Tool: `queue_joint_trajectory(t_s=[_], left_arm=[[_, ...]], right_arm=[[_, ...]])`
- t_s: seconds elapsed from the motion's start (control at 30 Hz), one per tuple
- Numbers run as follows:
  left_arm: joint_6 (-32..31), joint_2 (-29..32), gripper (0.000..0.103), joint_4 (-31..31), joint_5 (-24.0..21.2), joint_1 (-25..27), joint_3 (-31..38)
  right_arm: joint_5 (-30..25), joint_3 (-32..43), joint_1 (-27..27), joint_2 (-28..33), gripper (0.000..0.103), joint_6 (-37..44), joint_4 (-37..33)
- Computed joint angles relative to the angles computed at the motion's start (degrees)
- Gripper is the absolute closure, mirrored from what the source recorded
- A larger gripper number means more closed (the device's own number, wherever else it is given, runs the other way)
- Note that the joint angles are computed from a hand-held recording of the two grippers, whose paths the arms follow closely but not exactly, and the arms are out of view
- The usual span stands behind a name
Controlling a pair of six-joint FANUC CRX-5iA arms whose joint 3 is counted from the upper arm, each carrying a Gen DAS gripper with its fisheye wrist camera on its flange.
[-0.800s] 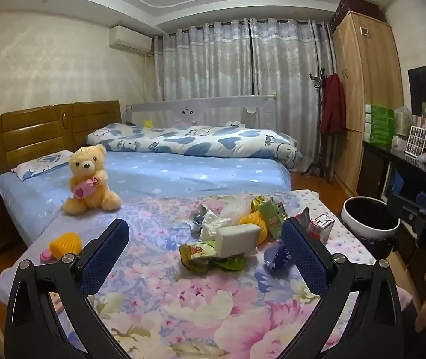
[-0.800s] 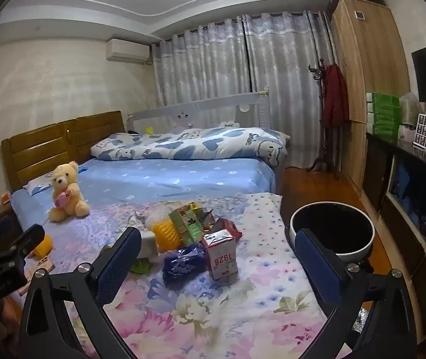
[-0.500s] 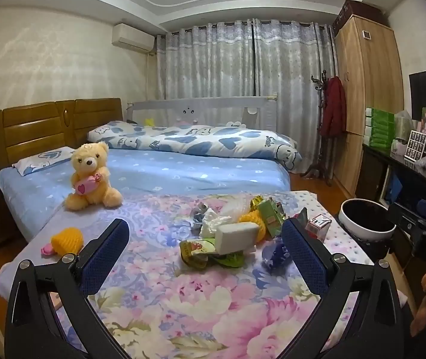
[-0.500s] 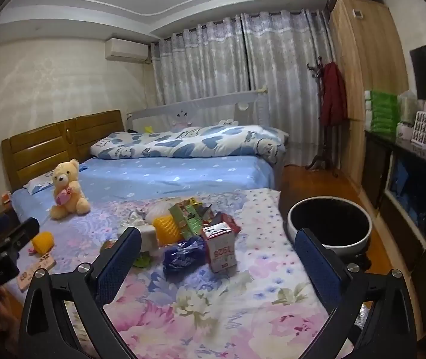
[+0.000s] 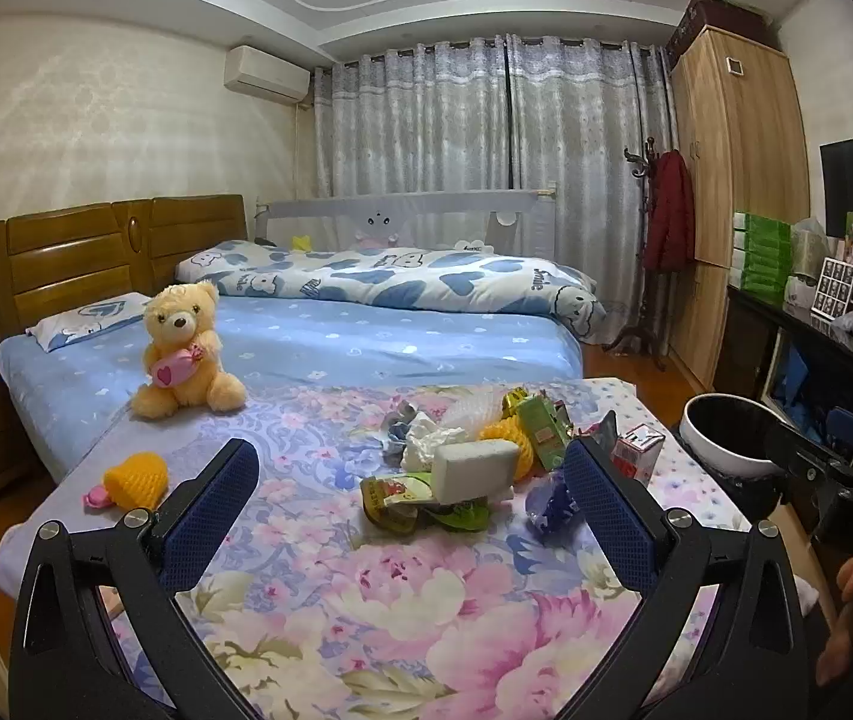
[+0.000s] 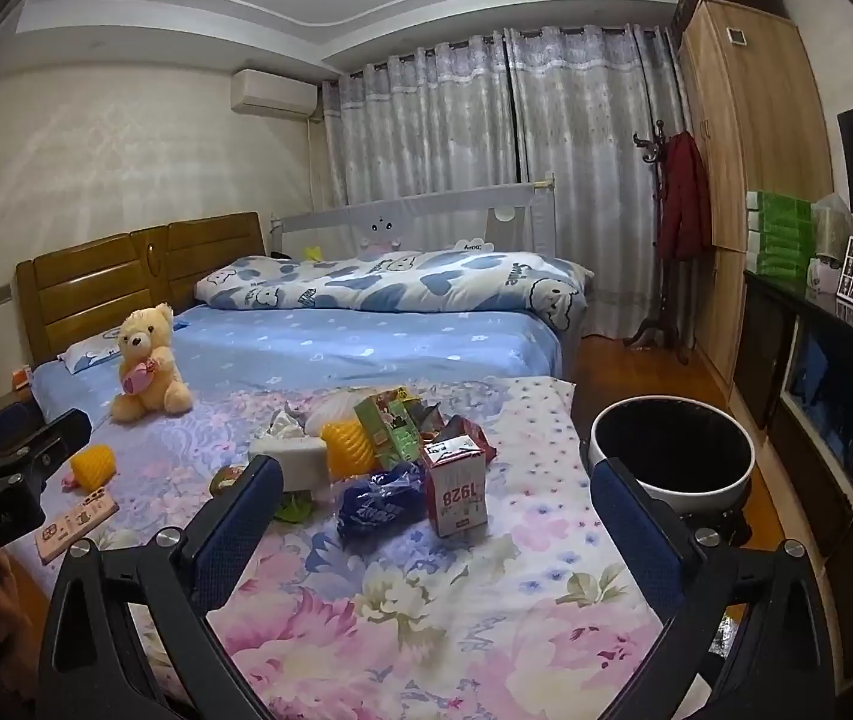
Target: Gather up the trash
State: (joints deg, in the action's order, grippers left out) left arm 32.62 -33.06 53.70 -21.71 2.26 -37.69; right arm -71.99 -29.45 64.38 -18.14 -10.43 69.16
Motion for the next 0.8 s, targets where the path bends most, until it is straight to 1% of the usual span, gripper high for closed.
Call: queue_joint_trajectory(t_s=[0.1, 0.2, 0.8], left_arm=[[-0.4, 0.0, 0.000, 0.3, 0.0, 0.0, -0.2], [-0.4, 0.7, 0.000, 0.1, 1.1, -0.8, -0.4], [-1.1, 2.1, 0.000, 0.4, 1.4, -1.3, -0.4]], right_arm=[[0.2, -0.2, -0.1, -0.1, 0.000, -0.1, 0.0], [0.2, -0.3, 0.0, -0.2, 0.000, -0.1, -0.1], [2.3, -0.5, -0.7, -0.1, 0.000, 0.3, -1.3]])
